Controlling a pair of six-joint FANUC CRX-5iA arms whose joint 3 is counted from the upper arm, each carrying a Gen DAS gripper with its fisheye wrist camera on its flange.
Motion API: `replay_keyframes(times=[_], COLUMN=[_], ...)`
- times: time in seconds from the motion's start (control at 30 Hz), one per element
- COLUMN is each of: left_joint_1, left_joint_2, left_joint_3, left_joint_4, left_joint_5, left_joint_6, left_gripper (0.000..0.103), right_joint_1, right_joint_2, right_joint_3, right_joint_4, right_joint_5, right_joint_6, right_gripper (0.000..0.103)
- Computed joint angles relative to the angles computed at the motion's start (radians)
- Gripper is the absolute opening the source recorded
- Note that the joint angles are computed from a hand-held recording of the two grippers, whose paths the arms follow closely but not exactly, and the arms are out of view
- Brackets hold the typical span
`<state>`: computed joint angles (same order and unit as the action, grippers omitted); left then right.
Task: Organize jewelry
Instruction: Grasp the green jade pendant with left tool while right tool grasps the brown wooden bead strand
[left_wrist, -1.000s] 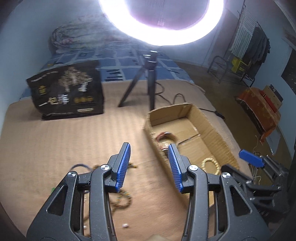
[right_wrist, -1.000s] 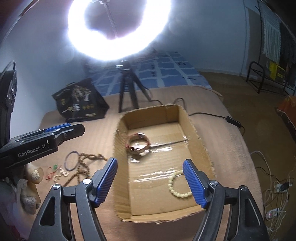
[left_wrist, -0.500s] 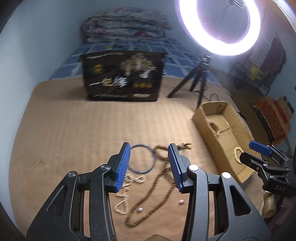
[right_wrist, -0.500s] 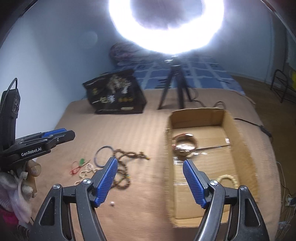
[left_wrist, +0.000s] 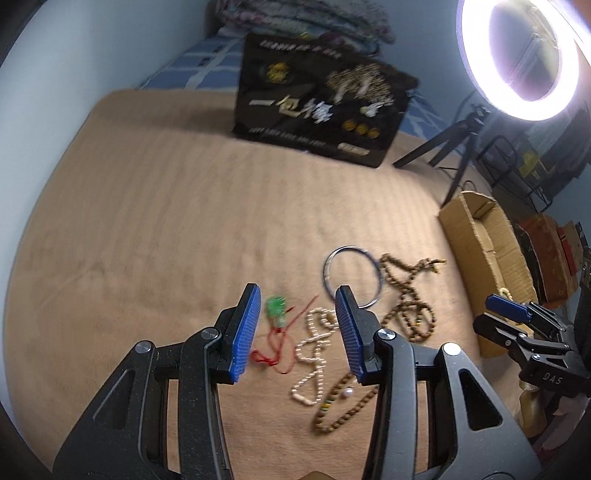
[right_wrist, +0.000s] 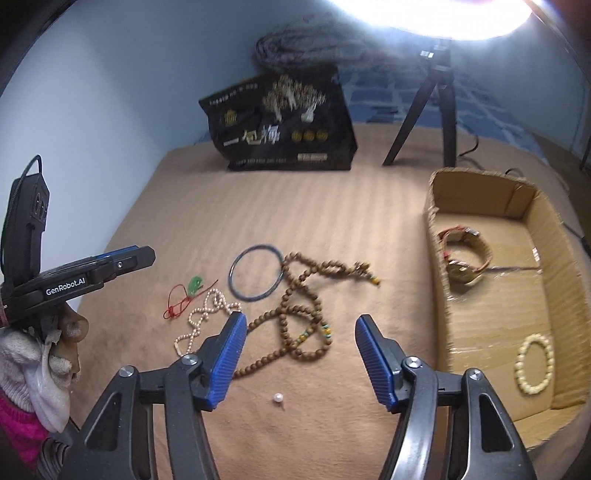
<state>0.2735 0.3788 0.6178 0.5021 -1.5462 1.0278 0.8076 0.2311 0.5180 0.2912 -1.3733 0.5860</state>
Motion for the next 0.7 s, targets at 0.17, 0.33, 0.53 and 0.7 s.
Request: replay_keyframes(times=[0.17,0.33,0.53,0.7], left_joint_1=[0.005,-0.005,-0.016,-0.017], left_joint_2=[0.031,0.049,0.070,0.085], left_joint_3=[0.012,0.011,0.017,0.024], left_joint_4=[-0.008,-0.015,-0.031,-0.031], left_joint_5=[-0.026,-0.047,-0.064,-0.070], left_joint_6=[0.027,0.035,0.053,0.071], left_gripper=[0.043,0.037,0.036,0.034], right_joint_1=[-0.019,-0.045,-0.066,-0.073], right_joint_2=[0.025,0.047,0.067,0.095], right_joint_3=[0.023,0.045,0.050,0.069], right_joint_4=[-0.044,-0.099,-0.135,-0.141], right_joint_5=[-0.006,-0.015,-0.012,-0.032], right_joint_6=[0.014,0.021,0.016,0.033], right_gripper=[0.060,0.054,0.054,0.054])
